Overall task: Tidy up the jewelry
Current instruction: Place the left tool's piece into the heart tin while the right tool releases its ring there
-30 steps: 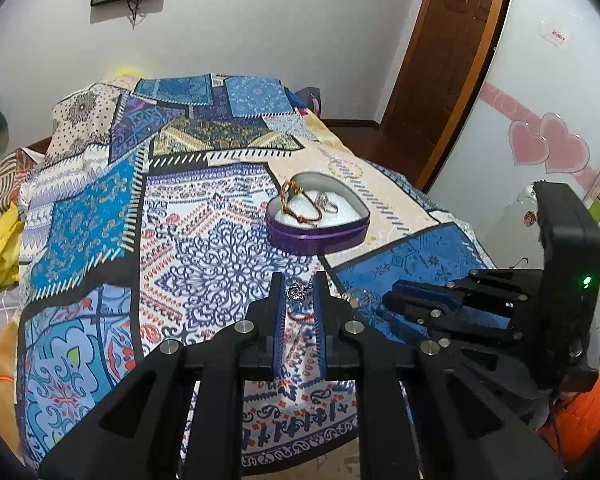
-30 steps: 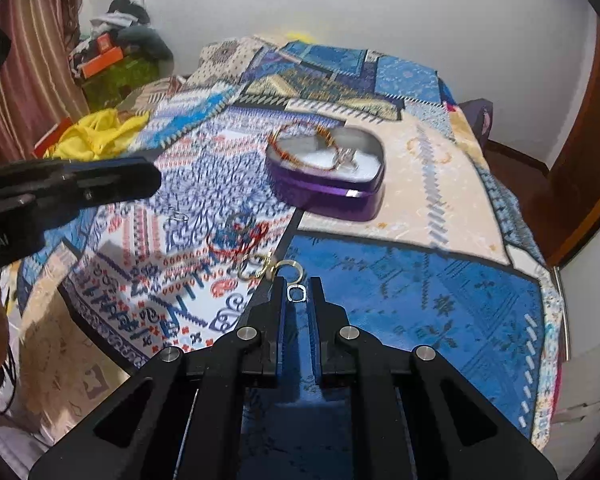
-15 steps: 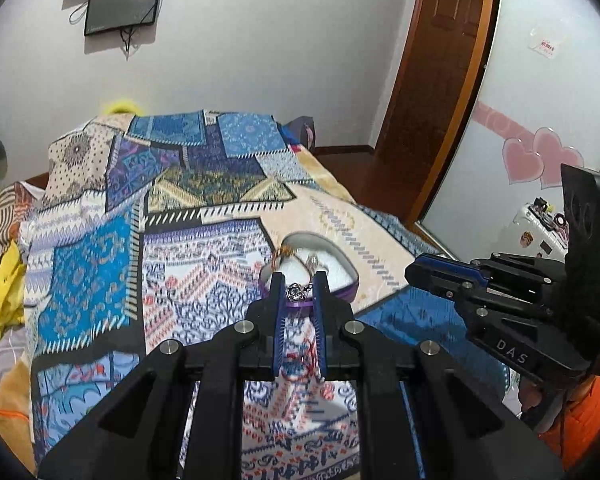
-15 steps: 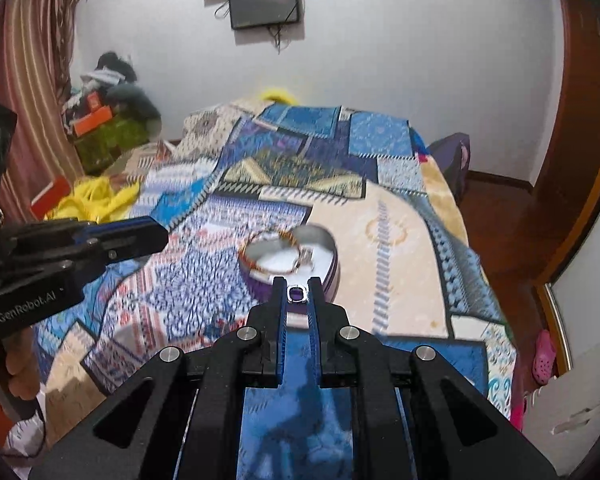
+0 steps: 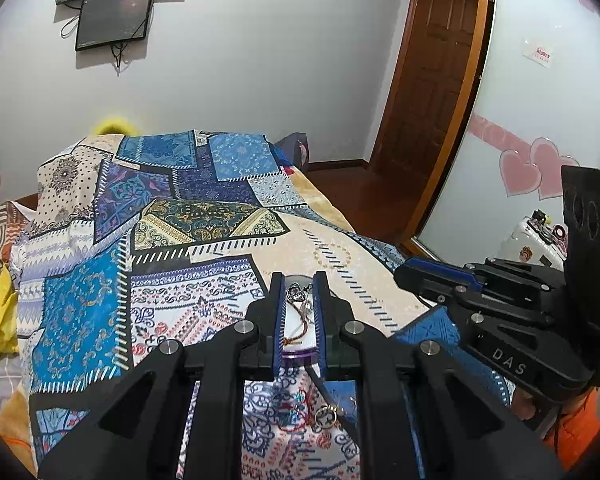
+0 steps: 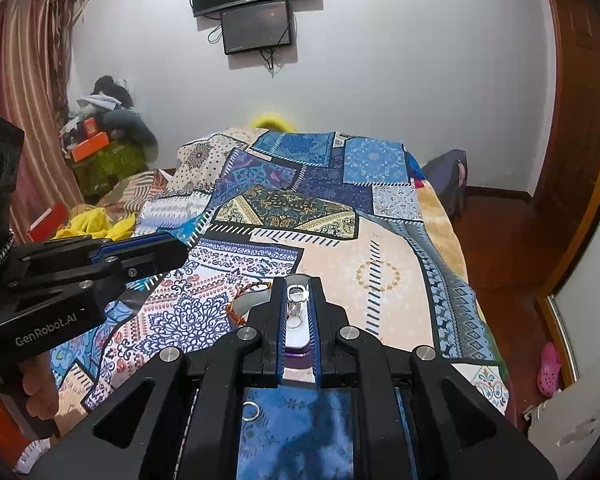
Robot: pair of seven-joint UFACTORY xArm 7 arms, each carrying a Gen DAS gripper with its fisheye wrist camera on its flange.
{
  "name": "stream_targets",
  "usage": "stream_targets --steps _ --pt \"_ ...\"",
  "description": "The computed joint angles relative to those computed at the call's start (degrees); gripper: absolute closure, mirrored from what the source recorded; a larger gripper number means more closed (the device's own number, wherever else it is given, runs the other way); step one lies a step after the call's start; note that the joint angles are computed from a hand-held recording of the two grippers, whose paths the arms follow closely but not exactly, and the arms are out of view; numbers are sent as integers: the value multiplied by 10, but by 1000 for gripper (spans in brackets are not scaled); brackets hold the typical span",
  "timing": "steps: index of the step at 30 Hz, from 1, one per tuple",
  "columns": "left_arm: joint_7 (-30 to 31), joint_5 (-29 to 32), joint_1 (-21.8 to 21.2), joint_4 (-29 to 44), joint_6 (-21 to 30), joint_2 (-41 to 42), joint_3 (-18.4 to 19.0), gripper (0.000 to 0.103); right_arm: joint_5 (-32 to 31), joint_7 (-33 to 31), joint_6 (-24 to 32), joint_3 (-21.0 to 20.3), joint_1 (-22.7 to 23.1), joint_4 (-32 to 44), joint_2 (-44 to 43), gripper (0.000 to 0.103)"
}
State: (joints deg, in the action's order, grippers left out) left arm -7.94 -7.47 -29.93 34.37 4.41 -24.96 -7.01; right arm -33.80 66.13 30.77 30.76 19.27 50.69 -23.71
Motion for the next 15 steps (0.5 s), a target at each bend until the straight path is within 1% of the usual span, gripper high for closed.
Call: stream_targets --steps 6,9,15 --pt "18 -11 -17 20 -9 40 18 91 3 -10 -13 -13 6 3 35 94" --pt "40 -34 -40 30 -9 64 39 91 8 -18 -20 -26 17 3 53 94" --pt "92 -90 -63 50 5 103 58 91 34 -47 -33 -56 42 -2 77 94"
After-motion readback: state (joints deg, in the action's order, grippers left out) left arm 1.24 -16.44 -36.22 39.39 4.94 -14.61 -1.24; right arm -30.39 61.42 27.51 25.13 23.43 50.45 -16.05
